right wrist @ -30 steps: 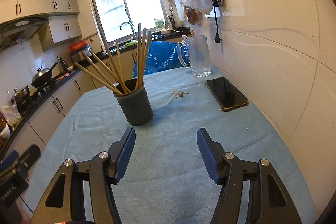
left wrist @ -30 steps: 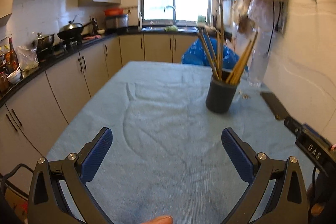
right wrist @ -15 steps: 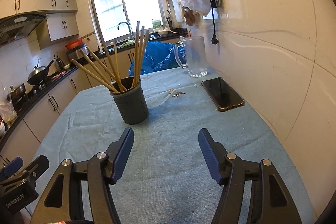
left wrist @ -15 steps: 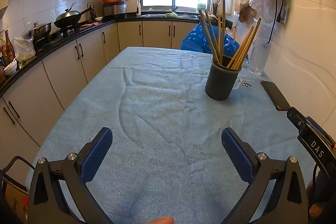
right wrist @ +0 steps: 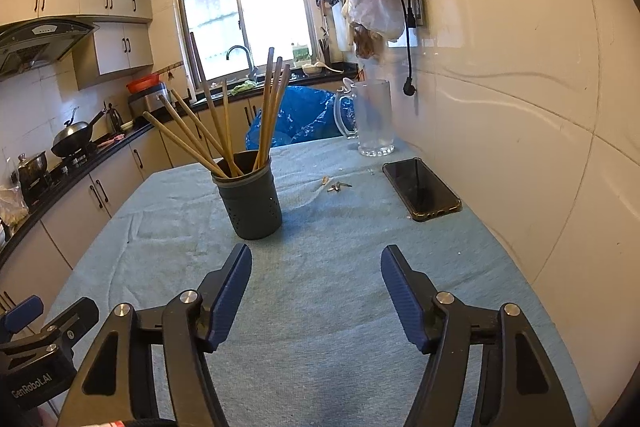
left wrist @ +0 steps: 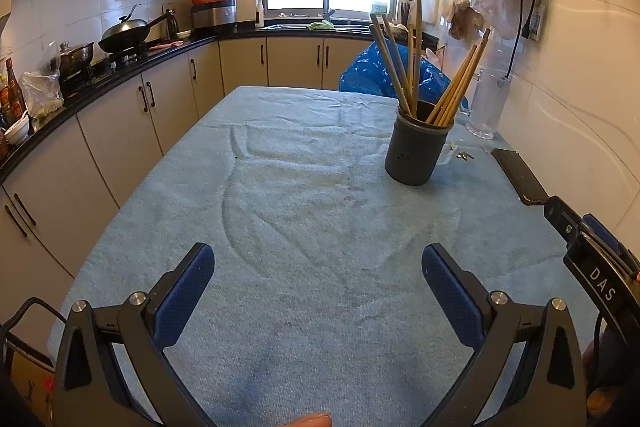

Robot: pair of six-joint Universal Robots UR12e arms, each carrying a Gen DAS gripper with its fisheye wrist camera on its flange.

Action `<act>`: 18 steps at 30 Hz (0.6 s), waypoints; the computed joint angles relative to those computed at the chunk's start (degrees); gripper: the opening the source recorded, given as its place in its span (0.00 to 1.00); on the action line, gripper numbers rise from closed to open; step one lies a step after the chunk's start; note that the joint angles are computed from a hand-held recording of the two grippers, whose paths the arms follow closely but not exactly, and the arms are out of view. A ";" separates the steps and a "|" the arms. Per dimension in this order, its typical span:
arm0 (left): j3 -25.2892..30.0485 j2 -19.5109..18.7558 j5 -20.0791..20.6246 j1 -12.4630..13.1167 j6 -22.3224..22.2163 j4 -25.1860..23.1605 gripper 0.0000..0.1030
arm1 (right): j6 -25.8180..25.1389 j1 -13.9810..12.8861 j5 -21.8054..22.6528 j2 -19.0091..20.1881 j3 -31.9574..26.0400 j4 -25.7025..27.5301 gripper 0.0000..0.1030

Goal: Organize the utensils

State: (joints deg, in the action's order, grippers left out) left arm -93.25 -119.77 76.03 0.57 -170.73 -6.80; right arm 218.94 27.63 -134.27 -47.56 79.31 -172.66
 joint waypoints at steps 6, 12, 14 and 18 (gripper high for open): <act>-0.11 0.08 -0.29 0.05 0.04 -0.25 1.00 | -0.15 0.03 -0.06 0.00 0.00 -0.13 0.70; -0.27 0.26 -0.66 0.21 -0.18 -0.85 1.00 | -0.44 0.22 -0.64 0.03 -0.03 -0.31 0.71; -0.30 0.28 -0.73 0.24 -0.23 -0.90 1.00 | -0.47 0.29 -0.91 0.04 0.00 -0.27 0.71; -0.35 0.24 -0.60 0.20 -0.28 -0.54 1.00 | -0.50 0.32 -0.98 0.05 -0.03 -0.30 0.72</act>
State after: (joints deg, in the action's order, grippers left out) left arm -93.60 -119.53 75.43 0.77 -171.01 -7.34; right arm 218.44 27.95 -135.25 -47.51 79.28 -172.96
